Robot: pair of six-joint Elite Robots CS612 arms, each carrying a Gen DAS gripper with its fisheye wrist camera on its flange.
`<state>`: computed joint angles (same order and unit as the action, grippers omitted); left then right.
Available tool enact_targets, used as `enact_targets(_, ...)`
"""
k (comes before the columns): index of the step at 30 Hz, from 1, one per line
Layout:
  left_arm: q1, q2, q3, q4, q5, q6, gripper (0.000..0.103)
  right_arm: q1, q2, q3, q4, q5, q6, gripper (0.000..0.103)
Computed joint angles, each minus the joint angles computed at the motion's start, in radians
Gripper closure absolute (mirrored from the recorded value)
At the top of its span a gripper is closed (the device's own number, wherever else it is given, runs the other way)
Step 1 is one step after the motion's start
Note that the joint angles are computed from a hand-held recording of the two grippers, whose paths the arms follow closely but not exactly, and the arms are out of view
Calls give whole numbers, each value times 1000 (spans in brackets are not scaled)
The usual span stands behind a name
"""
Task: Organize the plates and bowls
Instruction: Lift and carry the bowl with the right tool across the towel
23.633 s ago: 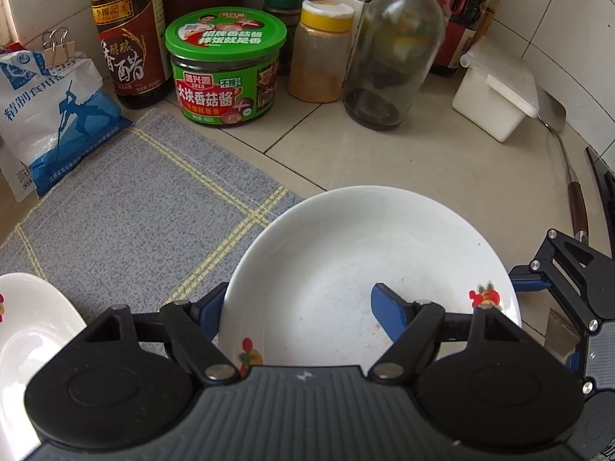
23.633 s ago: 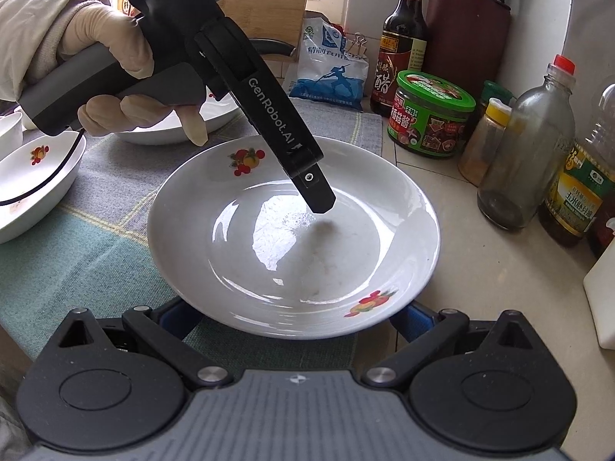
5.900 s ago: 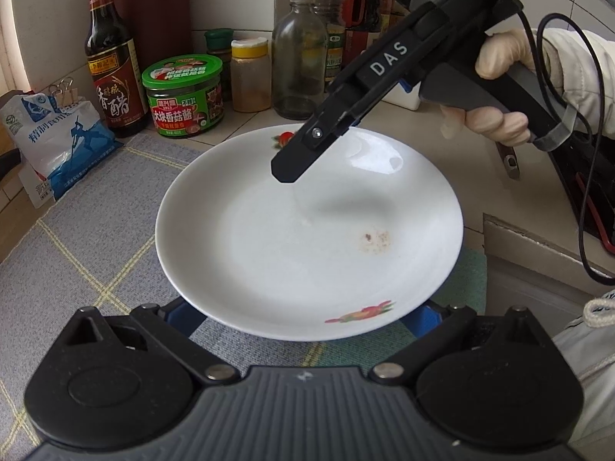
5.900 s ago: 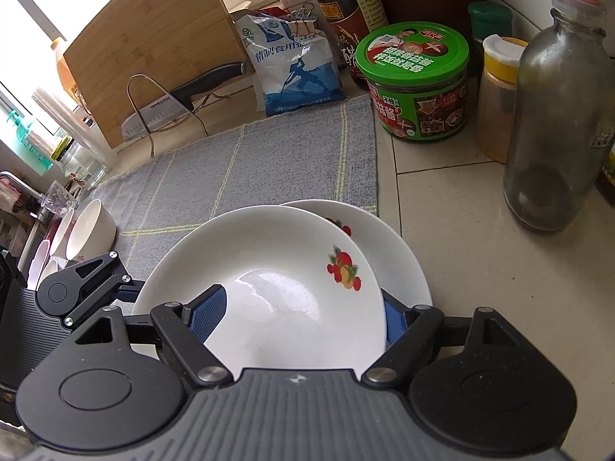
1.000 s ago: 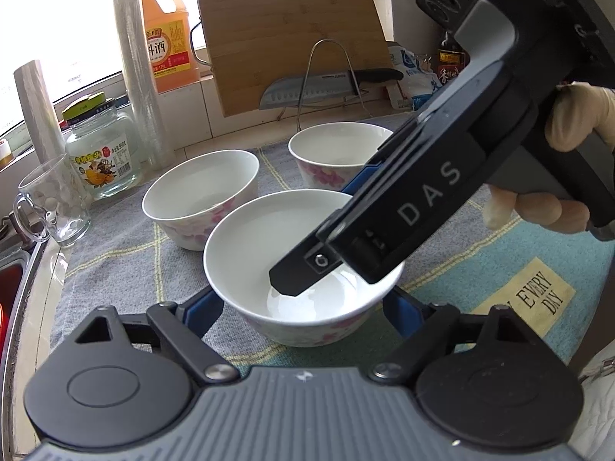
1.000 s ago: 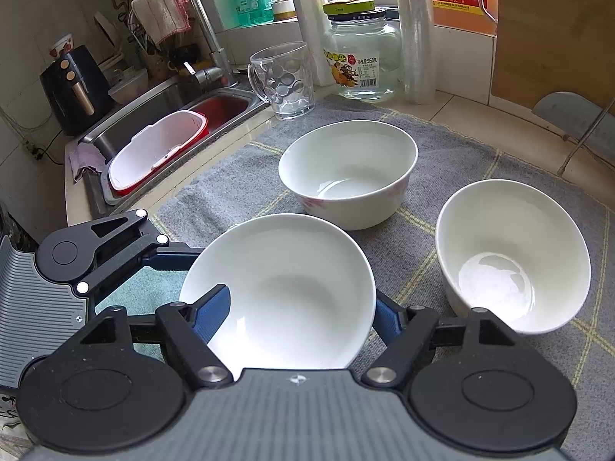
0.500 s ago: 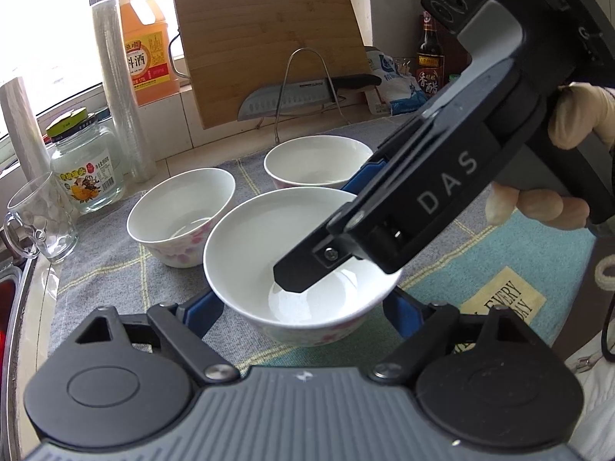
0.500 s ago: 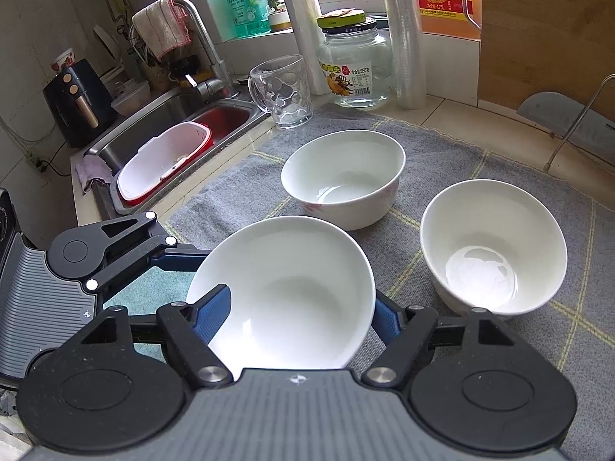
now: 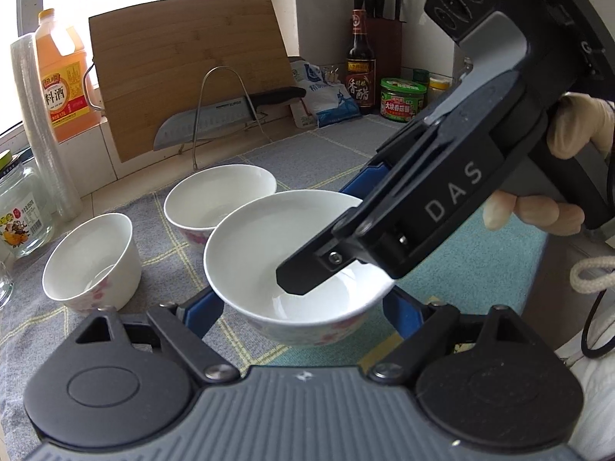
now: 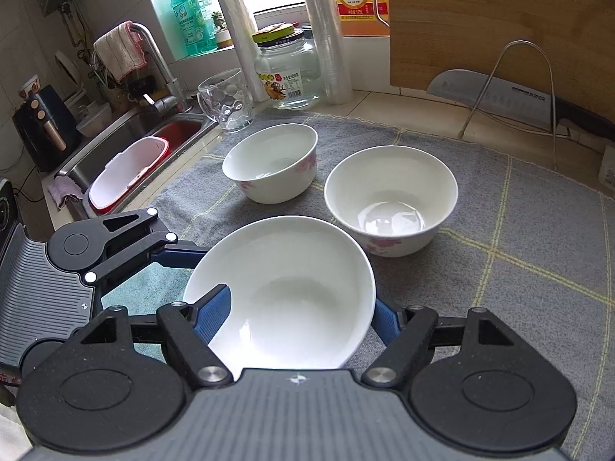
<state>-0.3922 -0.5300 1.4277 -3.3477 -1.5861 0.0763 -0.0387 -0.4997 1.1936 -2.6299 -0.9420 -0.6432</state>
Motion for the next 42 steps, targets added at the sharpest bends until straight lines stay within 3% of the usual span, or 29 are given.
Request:
enact_targets(15,-8,36,-78,81,-98,22,14,-39,-16,48,-53,-41,63,22)
enact_targets(42,-12,50,-111,148,-111,19,14,-49,-3,31,-10,-45,65,22)
